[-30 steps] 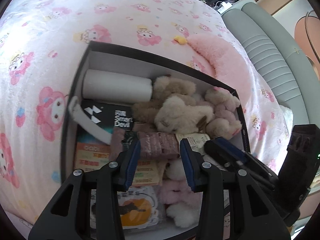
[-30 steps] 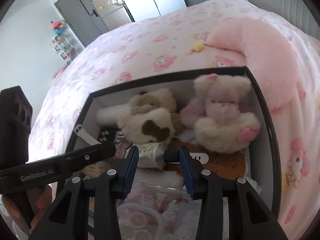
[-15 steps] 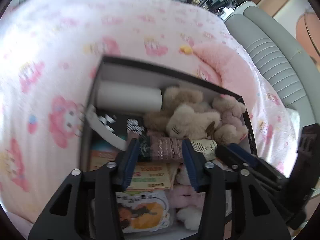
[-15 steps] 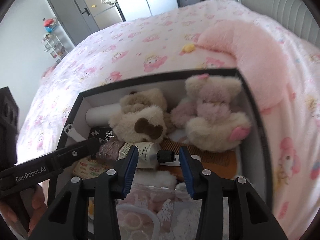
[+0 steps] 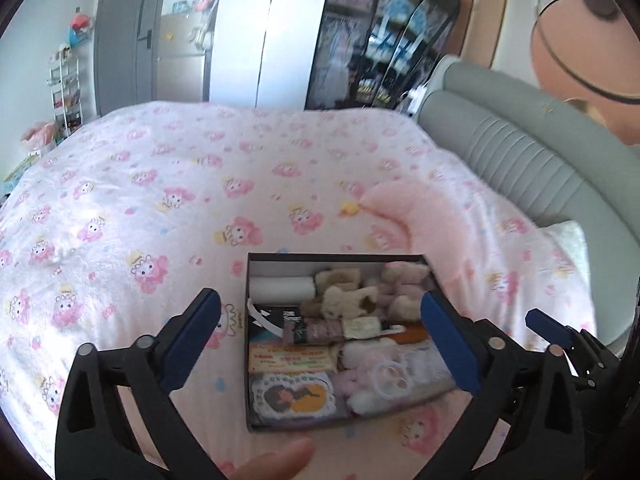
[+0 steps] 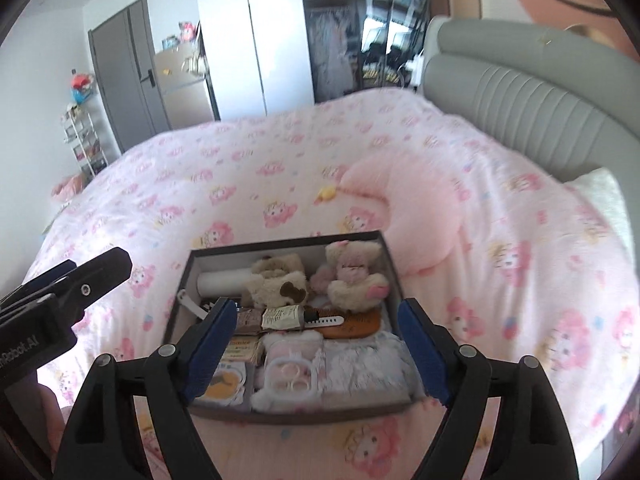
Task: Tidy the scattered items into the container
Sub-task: 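Open both grippers and lift them away from the box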
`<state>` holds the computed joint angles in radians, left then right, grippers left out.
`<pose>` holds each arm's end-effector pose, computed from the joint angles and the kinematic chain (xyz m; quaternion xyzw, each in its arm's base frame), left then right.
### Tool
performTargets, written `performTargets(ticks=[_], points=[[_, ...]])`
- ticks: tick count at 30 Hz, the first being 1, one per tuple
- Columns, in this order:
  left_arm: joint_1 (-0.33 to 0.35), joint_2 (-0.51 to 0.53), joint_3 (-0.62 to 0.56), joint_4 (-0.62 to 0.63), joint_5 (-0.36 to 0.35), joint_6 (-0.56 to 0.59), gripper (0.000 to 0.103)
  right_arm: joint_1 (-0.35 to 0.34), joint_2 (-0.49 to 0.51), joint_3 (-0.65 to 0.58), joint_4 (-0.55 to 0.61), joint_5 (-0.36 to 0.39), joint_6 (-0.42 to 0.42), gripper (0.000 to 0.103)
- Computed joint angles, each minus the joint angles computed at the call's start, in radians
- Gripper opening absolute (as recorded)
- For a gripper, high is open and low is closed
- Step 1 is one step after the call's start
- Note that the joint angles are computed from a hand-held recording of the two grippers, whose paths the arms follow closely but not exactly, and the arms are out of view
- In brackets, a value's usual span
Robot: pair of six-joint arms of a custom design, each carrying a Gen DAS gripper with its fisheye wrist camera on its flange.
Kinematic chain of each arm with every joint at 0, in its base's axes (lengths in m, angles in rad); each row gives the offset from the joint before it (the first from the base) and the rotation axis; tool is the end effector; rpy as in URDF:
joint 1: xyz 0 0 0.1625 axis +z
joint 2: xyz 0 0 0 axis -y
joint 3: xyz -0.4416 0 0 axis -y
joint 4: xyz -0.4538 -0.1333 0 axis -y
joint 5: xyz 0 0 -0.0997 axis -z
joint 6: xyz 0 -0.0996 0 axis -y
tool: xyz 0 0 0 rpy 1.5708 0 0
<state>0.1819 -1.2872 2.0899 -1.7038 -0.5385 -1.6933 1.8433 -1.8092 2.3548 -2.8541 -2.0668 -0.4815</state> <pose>-0.4377 -0.3030 0.1581 0.0358 0.8365 -0.4574 0.2995 0.1948 -0.3778 0.3584 0.2506 -0.8733 0.3237 0.2642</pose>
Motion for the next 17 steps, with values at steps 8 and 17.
performTargets(ticks=[8,17], points=[[-0.108,0.003,-0.003,0.102,-0.068,-0.118,0.102,0.07,-0.174,0.056,0.032,-0.048,0.044,0.084],[-0.189,0.056,-0.037,0.254,-0.146,-0.25,0.102,0.079,-0.247,0.13,0.061,-0.108,0.058,0.084]])
